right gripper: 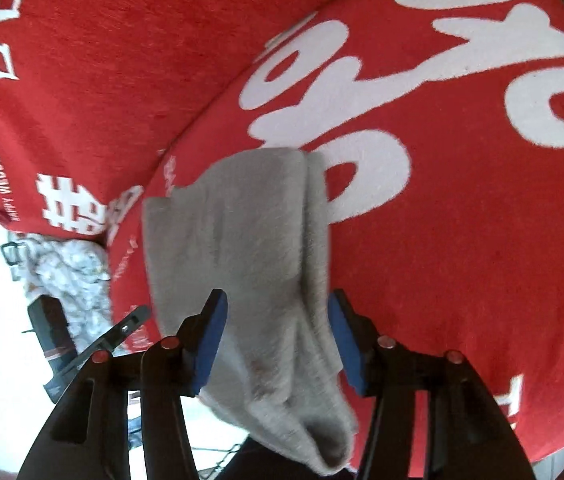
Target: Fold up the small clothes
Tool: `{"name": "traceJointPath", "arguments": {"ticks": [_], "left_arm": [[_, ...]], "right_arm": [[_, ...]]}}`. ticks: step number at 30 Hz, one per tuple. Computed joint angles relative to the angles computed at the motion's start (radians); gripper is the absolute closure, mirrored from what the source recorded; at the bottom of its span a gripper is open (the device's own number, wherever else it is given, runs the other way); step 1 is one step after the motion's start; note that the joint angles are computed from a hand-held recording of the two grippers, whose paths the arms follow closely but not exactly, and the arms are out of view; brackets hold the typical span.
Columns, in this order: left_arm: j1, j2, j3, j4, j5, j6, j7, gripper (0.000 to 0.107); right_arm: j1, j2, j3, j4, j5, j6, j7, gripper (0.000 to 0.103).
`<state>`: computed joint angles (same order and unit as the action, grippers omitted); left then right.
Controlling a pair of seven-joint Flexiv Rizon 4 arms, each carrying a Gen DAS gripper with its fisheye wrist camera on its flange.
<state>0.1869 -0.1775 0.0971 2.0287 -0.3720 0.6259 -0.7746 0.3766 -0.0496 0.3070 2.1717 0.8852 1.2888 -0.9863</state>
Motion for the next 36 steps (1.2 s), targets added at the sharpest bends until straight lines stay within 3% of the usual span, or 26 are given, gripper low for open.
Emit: {"name": "traceJointPath", "arguments": {"ticks": [1, 2, 3, 4, 9, 12, 17, 20, 23, 27, 31, 33, 36], "left_arm": [[0.002, 0.0, 0.001, 0.0, -0.004, -0.001, 0.002, 0.053], [0.001, -0.003, 0.0, -0.002, 0.002, -0.001, 0.001, 0.053], [-0.002, -0.003, 0.001, 0.001, 0.016, 0.002, 0.0, 0.053], [-0.006, -0.001, 0.0, 0.006, 0.028, 0.009, 0.001, 0.053], [-0.039, 0.018, -0.007, 0.078, 0.072, 0.115, 0.033, 0.053], [-0.051, 0.009, -0.01, 0.107, 0.088, 0.182, 0.03, 0.053], [-0.058, 0.008, 0.004, 0.102, 0.164, 0.225, -0.013, 0.053], [-0.047, 0.016, 0.018, 0.082, 0.213, 0.191, -0.04, 0.053], [-0.03, 0.046, 0.019, 0.088, 0.181, 0.15, -0.018, 0.053], [-0.031, 0.102, 0.017, 0.12, 0.147, 0.117, 0.027, 0.053], [-0.051, 0.13, 0.013, 0.158, 0.167, 0.092, 0.011, 0.053], [-0.062, 0.137, 0.014, 0.191, 0.192, 0.152, -0.007, 0.053], [-0.061, 0.134, 0.016, 0.193, 0.196, 0.153, -0.032, 0.053]], "right_arm": [[0.001, -0.015, 0.002, -0.022, 0.031, -0.006, -0.026, 0.046], [-0.006, -0.028, 0.004, -0.038, 0.065, -0.027, -0.063, 0.057], [-0.006, -0.043, 0.005, -0.052, 0.067, -0.042, -0.071, 0.072], [0.004, -0.053, 0.004, -0.054, 0.016, -0.051, -0.043, 0.094], [0.058, -0.057, -0.044, 0.0, -0.474, -0.069, 0.249, 0.095], [0.039, -0.087, -0.041, 0.003, -0.565, -0.134, 0.267, 0.095], [0.027, -0.079, -0.022, 0.044, -0.59, -0.107, 0.344, 0.092], [0.026, -0.031, -0.017, 0.069, -0.612, -0.137, 0.405, 0.092], [0.036, 0.025, -0.013, 0.099, -0.663, -0.163, 0.459, 0.092], [0.073, 0.071, 0.013, 0.109, -0.633, -0.126, 0.465, 0.092], [0.111, 0.054, 0.022, 0.085, -0.617, -0.135, 0.448, 0.092], [0.127, 0.026, 0.027, 0.072, -0.621, -0.144, 0.459, 0.092], [0.136, 0.013, 0.03, 0.075, -0.639, -0.176, 0.481, 0.092]]}}
